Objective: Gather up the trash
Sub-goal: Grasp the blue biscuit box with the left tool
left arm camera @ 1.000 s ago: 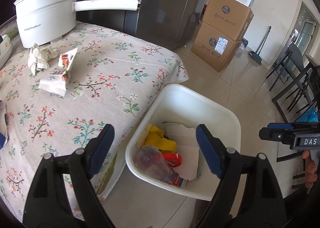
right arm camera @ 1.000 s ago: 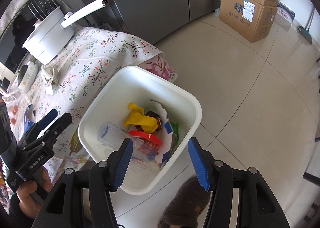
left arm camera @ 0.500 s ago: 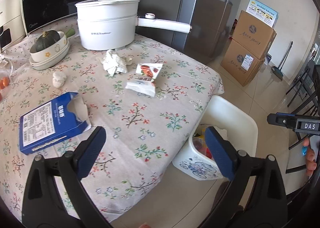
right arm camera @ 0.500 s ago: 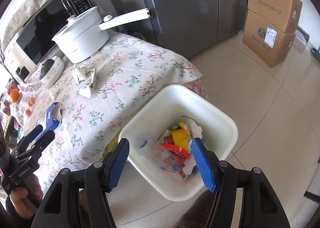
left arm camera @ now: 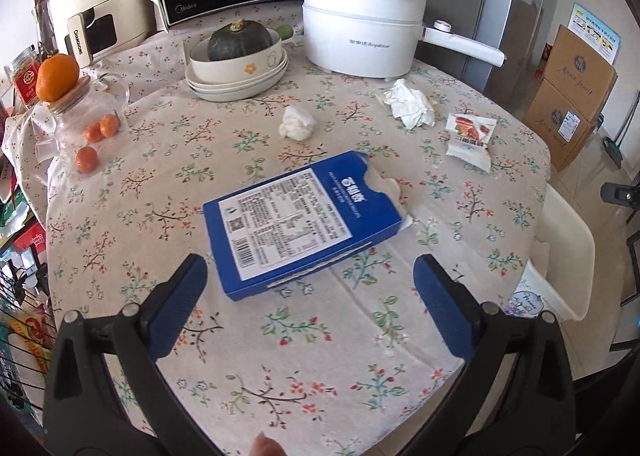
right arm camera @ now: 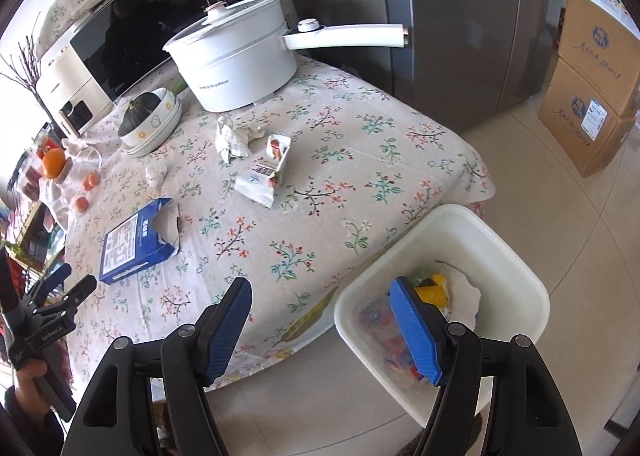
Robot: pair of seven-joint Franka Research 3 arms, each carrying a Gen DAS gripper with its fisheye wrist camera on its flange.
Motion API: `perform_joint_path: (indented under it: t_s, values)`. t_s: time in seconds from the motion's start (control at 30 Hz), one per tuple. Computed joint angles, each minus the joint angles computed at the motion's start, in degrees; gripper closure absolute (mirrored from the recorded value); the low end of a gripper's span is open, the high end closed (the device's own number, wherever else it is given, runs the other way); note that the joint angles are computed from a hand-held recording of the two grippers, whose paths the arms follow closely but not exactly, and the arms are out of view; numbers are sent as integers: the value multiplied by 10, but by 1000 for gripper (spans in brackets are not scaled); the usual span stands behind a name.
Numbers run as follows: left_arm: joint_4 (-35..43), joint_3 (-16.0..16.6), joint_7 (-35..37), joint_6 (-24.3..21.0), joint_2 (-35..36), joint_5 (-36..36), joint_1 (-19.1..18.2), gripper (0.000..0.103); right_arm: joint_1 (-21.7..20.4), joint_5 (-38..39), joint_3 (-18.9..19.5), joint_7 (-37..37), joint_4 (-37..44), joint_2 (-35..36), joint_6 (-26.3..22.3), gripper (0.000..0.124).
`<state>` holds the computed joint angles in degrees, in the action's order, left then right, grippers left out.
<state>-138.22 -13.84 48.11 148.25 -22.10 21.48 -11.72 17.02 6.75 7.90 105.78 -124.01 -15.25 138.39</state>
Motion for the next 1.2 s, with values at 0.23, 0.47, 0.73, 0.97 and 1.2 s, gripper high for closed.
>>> perform_joint_path:
  t_s: [0.23,0.47,0.73,0.97,1.2]
  values:
    - [-31,112,311,85,17,-100,-55,1,14,-25,10,0,40,46,-14,50]
    - [33,190,606,9,80,-273,-113,1,23,-38,5,3,62,77,-31,50]
    - [143,165,724,-93,173,-339,-73,1,31,-41,-1,6,84,106,-46,50]
    - [154,114,701,-79,206,-344,-28,1,37,-51,-4,6,101,124,-54,50]
    - [90,60,573,-6,164,-369,10,1,37,-40,-7,-1,91,110,-45,50]
